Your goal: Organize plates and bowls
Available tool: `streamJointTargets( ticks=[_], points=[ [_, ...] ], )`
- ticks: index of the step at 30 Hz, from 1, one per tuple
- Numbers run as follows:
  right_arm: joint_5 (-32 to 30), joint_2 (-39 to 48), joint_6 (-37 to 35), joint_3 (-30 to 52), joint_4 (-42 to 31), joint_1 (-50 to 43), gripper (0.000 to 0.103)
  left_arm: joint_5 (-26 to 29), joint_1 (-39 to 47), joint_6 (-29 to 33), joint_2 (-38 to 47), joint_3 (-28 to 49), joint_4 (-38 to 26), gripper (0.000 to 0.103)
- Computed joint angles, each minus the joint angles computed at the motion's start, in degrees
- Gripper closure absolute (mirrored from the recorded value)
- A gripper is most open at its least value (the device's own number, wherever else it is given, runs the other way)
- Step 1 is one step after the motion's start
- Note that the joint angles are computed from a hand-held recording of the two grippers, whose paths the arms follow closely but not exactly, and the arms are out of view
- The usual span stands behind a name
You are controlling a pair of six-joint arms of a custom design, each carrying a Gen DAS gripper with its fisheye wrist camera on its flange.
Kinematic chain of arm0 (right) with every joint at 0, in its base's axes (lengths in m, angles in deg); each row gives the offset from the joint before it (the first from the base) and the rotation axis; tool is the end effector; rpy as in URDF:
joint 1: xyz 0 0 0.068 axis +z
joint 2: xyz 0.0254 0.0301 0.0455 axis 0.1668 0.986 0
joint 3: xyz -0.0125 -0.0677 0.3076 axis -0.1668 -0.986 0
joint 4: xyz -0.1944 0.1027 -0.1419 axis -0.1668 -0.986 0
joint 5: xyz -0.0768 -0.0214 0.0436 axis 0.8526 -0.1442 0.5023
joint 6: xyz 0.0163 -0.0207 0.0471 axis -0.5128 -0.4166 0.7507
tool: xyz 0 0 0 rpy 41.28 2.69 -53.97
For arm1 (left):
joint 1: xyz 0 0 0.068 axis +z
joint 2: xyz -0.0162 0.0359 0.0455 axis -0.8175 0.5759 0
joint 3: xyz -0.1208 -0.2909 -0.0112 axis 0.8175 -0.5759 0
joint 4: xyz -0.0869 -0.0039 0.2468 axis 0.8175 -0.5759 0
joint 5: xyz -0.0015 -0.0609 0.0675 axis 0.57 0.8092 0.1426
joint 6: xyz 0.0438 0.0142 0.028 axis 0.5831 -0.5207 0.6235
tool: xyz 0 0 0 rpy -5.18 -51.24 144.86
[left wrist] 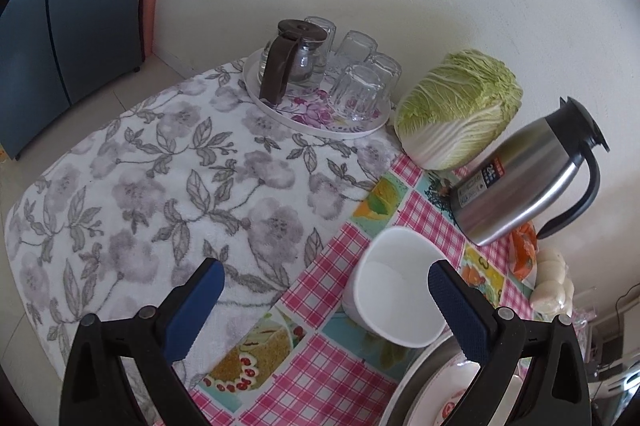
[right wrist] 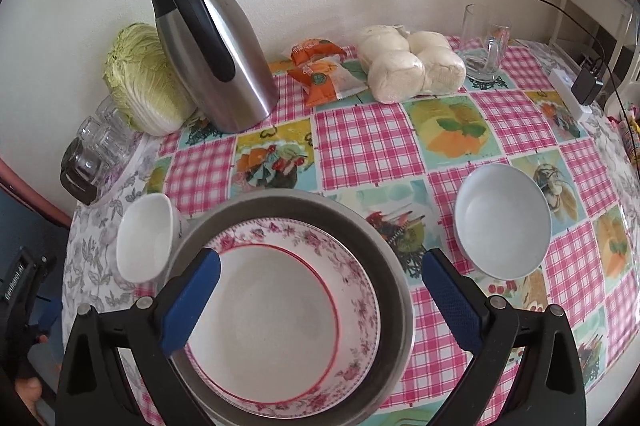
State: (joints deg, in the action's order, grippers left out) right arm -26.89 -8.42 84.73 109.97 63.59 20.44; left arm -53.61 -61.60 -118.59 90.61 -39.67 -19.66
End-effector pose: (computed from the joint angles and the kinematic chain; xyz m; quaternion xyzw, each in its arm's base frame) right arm 0.2521 0.0464 0.2086 0.1763 0.9443 0.0767 0.2669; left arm 0.3008 -0.0339 0.2160 -0.2375 0.9142 -0.0961 0.3140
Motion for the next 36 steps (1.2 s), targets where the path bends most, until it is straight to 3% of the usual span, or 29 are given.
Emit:
streamJointTargets(
  ticks=[5,11,14,19,27,36],
  points=[
    [5.3,1.6,-2.0,3.8,-1.3,3.7,0.002,0.9,0.8,-0.2,-0.4,-2.3,5.8,0.000],
    [6.7,6.1,-4.4,9.7,-3.3,7.3,0.002,2.5,-0.5,2.3,2.2,-0.2,5.1,0.000],
    [6.7,8.0,-4.9,12.2,-4.1,9.0,0.002,6.7,0.5,2.9,4.3,0.8,4.3,0.000],
    [2.2,11.8,-6.3,15.7,-3.0,11.7,0.003,3.7,-0.3,4.6,5.5,0.0,6.9,0.000],
    [4.1,16.2,-4.2,18.2,2.5,14.6,0.003,4.7,2.3,3.9,6.3,-0.6,8.4,0.000],
    [4.4,23.9,-0.7,23.9,0.8,15.3,0.003,9.5,5.9,1.6,10.8,-0.4,9.1,0.001]
  ],
)
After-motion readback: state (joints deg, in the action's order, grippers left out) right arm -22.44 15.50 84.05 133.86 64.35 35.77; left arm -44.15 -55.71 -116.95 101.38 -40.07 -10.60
